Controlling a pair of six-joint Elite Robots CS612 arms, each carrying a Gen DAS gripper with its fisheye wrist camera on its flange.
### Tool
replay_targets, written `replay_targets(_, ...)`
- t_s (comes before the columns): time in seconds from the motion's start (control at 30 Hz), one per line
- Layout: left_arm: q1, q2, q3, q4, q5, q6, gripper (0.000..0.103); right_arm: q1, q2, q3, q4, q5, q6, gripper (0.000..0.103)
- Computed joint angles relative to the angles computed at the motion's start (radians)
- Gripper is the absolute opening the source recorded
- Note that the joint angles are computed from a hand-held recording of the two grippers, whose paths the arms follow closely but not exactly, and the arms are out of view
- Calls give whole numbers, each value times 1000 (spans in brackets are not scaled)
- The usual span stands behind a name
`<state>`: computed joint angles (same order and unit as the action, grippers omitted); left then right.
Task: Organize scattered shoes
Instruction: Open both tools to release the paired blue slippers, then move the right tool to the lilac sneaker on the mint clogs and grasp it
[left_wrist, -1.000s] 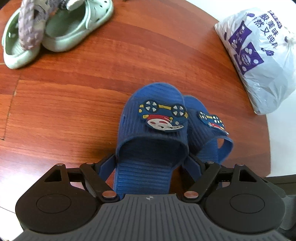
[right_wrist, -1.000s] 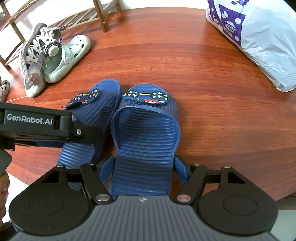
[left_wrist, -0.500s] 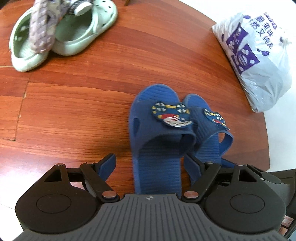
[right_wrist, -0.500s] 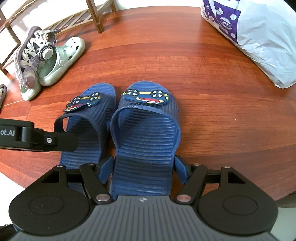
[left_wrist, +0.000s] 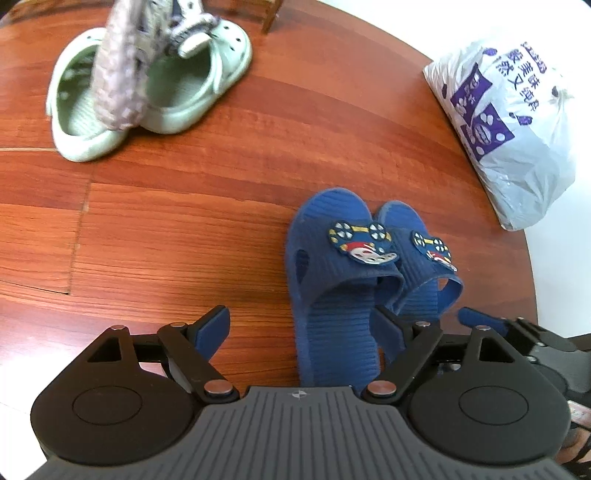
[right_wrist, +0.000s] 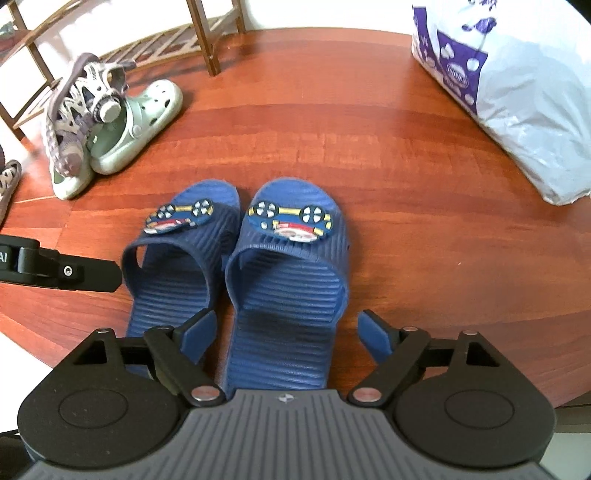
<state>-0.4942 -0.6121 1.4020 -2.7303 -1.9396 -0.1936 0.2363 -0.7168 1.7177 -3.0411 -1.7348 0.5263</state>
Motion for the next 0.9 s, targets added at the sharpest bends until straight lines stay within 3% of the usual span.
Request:
replay_targets(0.33,28,-32,31,-18,41,-36,85,7,-29,-11,-7,0,-37,90)
replay_targets(0.67,65,-46,32,-7,129,-23,85,28,-10,-73,24,3,-47,90)
replay_targets(0.9,99,-38,5,22,134,-11,86,49,14,-139,59,-4,-23,90)
